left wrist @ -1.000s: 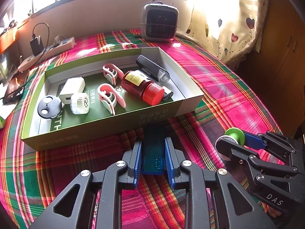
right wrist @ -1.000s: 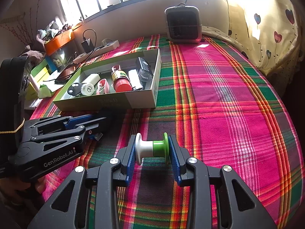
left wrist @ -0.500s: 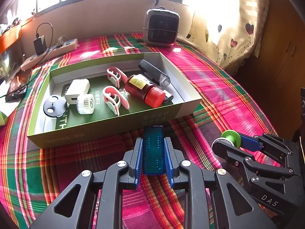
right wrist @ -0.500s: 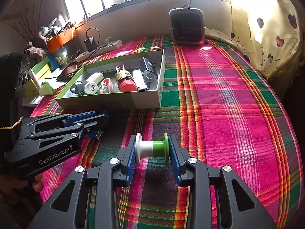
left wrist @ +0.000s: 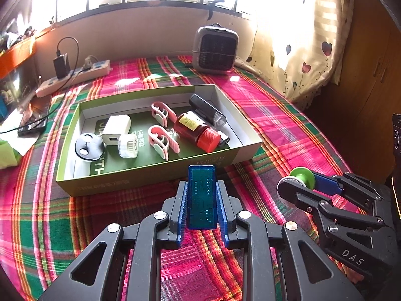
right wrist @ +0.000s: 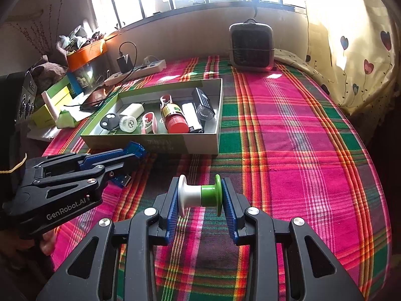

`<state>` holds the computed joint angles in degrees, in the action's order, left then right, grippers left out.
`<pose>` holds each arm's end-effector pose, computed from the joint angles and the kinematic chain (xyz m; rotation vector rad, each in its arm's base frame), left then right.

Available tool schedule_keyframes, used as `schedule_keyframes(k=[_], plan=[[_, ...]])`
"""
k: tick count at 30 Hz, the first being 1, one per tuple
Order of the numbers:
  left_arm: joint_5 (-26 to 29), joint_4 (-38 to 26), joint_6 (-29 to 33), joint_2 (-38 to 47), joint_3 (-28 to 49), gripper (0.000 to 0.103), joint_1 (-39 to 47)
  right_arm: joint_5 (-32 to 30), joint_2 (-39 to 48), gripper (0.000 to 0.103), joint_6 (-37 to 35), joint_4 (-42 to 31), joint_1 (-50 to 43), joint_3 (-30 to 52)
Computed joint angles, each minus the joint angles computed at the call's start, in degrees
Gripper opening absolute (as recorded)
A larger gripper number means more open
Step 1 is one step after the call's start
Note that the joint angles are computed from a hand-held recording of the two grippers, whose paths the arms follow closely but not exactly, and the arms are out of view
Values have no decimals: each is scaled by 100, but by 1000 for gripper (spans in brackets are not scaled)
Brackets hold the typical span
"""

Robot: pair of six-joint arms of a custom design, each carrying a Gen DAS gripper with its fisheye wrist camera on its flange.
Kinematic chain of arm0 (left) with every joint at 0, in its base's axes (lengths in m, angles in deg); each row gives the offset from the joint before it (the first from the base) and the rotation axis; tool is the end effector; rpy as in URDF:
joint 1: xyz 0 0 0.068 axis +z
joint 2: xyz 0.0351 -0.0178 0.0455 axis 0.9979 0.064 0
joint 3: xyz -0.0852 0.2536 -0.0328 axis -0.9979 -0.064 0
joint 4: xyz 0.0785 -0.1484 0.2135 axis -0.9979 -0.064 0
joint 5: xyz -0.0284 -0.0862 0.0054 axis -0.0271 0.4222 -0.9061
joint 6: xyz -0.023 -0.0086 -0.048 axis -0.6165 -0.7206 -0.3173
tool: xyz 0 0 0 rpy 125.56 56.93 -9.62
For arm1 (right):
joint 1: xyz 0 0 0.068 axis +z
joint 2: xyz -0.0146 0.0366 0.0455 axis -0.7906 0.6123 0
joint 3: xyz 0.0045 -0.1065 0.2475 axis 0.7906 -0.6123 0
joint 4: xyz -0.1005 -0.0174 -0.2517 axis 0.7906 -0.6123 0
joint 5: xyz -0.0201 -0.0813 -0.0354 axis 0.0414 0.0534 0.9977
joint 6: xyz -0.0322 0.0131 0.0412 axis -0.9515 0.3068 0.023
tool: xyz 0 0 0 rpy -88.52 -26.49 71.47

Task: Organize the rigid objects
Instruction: 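Carry the USB stick in the left tool while the right tool carries the spool to the box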

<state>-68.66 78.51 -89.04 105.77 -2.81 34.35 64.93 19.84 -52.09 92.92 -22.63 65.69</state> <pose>0.1810 -0.2048 0.0714 -0.0148 2.3946 -0.1700 0.2008 0.1179 0.0671 -0.4971 2.3420 0.4186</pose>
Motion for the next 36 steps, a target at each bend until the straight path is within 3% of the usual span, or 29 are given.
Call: schedule_keyframes(k=[14,36], plan=[[-13,-221,268,-754,-280,21,405,142,-369,34,-31,-345,277,304],[591,318,954,-671,-517,21,1795,106,1137,34,-182,-537,542,2018]])
